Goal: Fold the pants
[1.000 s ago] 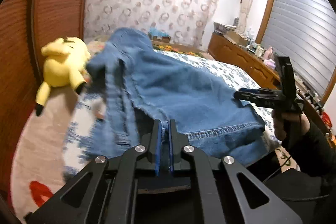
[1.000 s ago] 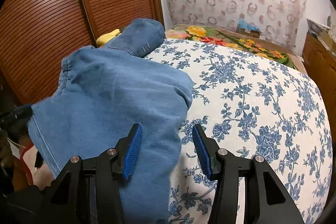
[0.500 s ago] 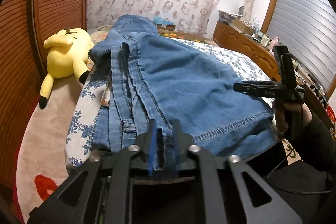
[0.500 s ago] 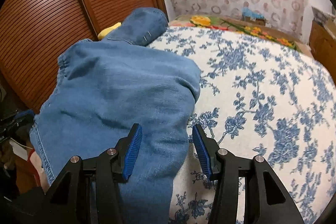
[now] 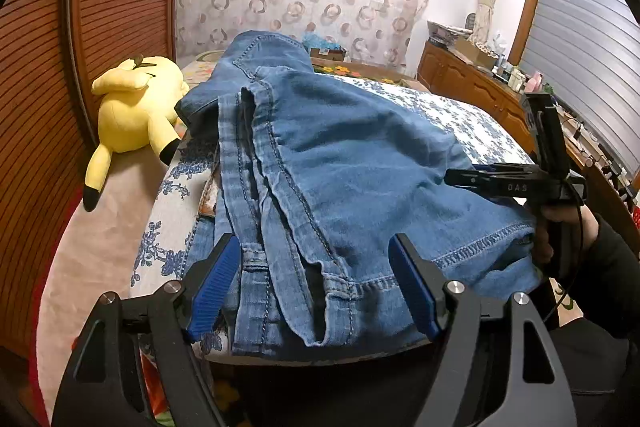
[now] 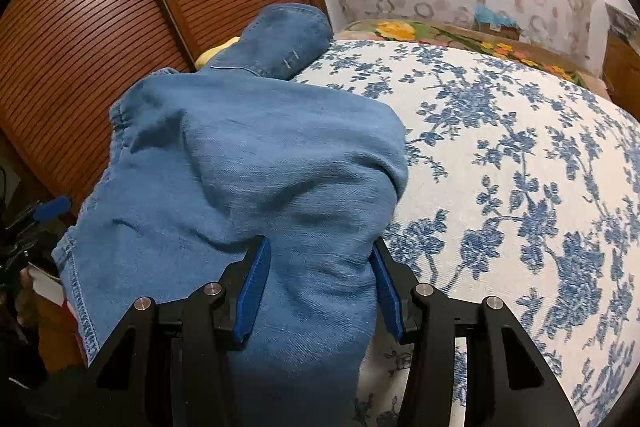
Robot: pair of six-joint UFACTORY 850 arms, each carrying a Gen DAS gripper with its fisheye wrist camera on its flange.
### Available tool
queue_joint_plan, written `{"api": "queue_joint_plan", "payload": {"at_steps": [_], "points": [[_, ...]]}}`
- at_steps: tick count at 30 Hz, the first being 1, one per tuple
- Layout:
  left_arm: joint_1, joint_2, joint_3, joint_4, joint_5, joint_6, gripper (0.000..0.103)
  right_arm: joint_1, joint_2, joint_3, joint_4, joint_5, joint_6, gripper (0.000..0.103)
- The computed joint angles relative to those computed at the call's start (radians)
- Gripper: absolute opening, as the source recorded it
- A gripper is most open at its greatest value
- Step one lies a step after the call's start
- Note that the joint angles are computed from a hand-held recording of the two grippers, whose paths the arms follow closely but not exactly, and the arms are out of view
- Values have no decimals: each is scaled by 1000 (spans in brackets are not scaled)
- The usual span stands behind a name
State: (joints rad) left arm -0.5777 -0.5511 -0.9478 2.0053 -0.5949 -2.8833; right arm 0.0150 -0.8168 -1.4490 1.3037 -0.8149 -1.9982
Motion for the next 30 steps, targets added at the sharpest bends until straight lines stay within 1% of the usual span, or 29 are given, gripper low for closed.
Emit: {"api": "queue_joint_plan", "payload": {"at_steps": [3,4,7,10,13,16,18,20,22,24,26,27,29,30], "points": [[1,-2,-5,-19,-3,18,77,-3,-9,-10,-1,-21,5,25],[2,-3,-8,-27,-4,27,77,-5,-10,-11,7,-35,-6,14],[6,-6,-17,-38,-5,44,77,-22,0,-2,47,-81,-47,11],[10,-13,-36,-38,-6,65,77,-39,20,14,100,-108,-101,10],[14,-23,-61,-32,-6,86,77,-51,45,32,159,-93,-166,9],[19,-34,-94,-21,-4,110,77,-74,41,-6,181,-66,-159,9],[22,-45,-126,-7,2,132,77,-99,25,-49,199,-28,-145,9],[27,-60,-161,11,14,152,77,-120,-6,-108,191,18,-106,9],[29,-74,-192,36,26,159,77,-143,-41,-160,172,45,-55,11],[31,-100,-238,57,50,172,77,-156,-84,-217,93,69,17,15],[37,-129,-287,98,85,163,77,-166,-115,-248,45,94,58,29],[38,-141,-307,111,100,160,77,-171,-122,-249,38,103,56,33],[41,-179,-366,118,143,180,77,-188,-137,-250,33,88,60,46],[39,-196,-392,109,157,198,77,-192,-147,-258,24,77,80,49]]}}
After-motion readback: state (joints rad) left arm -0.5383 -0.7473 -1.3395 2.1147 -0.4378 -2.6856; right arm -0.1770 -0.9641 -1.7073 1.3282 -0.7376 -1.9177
